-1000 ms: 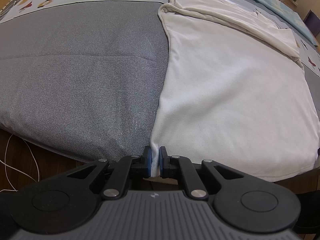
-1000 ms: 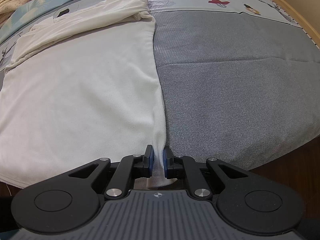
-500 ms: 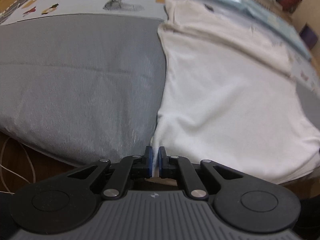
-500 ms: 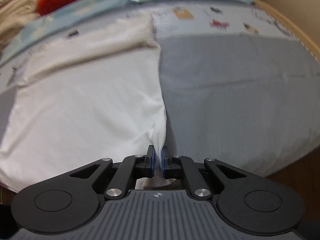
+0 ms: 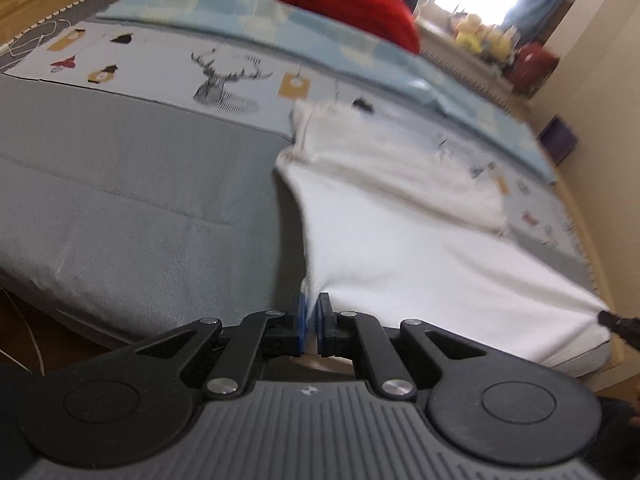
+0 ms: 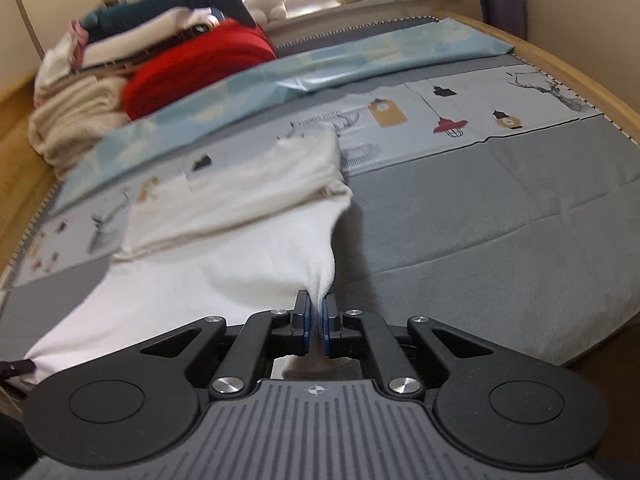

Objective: Fold small clothes

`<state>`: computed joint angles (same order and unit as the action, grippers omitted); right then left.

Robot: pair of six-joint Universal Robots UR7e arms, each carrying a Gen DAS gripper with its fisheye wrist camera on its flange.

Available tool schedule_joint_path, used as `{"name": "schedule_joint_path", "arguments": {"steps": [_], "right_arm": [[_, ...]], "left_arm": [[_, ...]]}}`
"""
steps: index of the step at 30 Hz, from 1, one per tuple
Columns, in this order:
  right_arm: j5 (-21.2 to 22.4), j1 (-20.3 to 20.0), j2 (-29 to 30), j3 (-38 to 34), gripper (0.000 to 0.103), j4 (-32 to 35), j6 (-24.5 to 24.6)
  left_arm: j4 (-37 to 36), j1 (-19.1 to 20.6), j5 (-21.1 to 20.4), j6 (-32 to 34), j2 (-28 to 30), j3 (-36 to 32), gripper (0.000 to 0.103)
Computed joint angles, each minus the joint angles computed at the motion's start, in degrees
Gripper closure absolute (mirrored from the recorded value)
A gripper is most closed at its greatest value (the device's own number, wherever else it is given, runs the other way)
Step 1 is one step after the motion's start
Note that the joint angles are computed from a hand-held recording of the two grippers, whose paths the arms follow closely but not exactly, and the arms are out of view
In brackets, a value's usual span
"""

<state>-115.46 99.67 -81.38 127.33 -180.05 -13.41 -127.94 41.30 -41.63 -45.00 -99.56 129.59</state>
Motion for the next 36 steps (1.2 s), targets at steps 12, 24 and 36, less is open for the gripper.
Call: {"name": "schedule_joint_path", "arguments": {"steps": [12, 24, 36], "right_arm": [[2.2, 1.51, -11.57, 3.37, 0.098, 8.78, 1.09], [-1.63, -2.06, 6.04, -11.06, 0.098, 7.48, -1.19], [-6.57, -5.08, 21.29, -25.23, 0.098, 10.41, -6.92]], "left_arm": [[9.51, -6.16, 0.32, -9.88, -8.67, 1.16, 0.098], [-5.93, 13.7, -7.97, 10.79, 12.42, -12.87, 0.098], [-13.46, 22.51, -8.39, 24.21, 29.39, -25.8, 0.097]]}}
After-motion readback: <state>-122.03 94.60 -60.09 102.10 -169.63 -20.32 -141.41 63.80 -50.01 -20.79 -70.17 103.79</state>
